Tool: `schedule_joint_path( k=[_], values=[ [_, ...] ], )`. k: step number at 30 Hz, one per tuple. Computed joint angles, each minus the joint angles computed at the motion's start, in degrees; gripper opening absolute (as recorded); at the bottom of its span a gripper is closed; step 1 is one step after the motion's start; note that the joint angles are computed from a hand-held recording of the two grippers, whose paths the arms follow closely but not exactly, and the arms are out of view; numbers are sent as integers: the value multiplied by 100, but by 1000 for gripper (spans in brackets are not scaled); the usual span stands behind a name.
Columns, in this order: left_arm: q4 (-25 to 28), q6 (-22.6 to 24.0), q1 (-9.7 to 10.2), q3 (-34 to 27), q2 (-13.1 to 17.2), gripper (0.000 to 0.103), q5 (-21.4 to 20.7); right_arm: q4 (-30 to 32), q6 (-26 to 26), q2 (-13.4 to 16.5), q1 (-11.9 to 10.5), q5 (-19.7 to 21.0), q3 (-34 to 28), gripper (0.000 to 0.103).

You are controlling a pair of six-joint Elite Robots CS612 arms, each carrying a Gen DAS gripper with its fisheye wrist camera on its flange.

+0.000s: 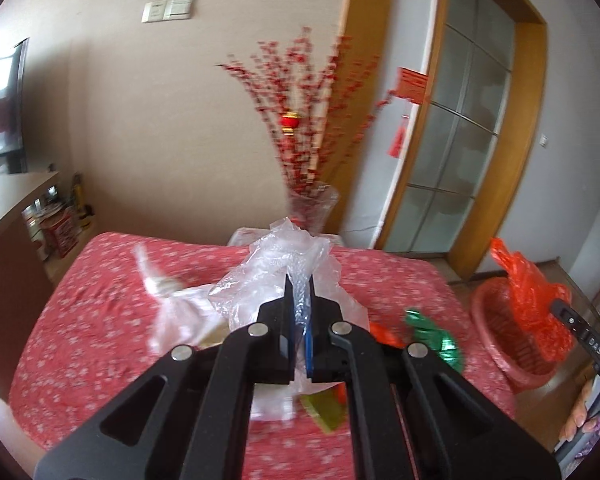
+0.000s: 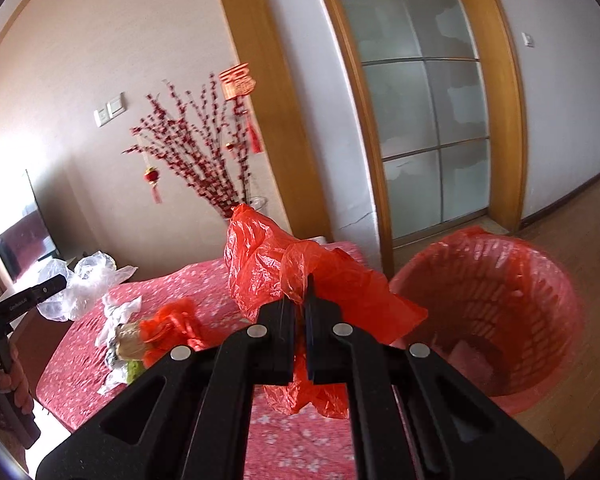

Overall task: Collect trash
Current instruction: 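Carry the red-orange bag and clear bag with both tools over the basket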

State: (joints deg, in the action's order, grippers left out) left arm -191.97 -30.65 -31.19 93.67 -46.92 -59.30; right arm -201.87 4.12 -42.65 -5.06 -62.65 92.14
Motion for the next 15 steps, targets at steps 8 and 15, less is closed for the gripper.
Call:
schedule_joint_path(
  k=[8, 15],
  values=[
    [8, 302, -103, -623, 318, 5, -655, -150, 269, -7, -164, -274, 16, 4],
    [14, 465, -206, -1146, 584, 5, -1234, -242, 425, 3, -268, -502, 7, 4]
  ],
)
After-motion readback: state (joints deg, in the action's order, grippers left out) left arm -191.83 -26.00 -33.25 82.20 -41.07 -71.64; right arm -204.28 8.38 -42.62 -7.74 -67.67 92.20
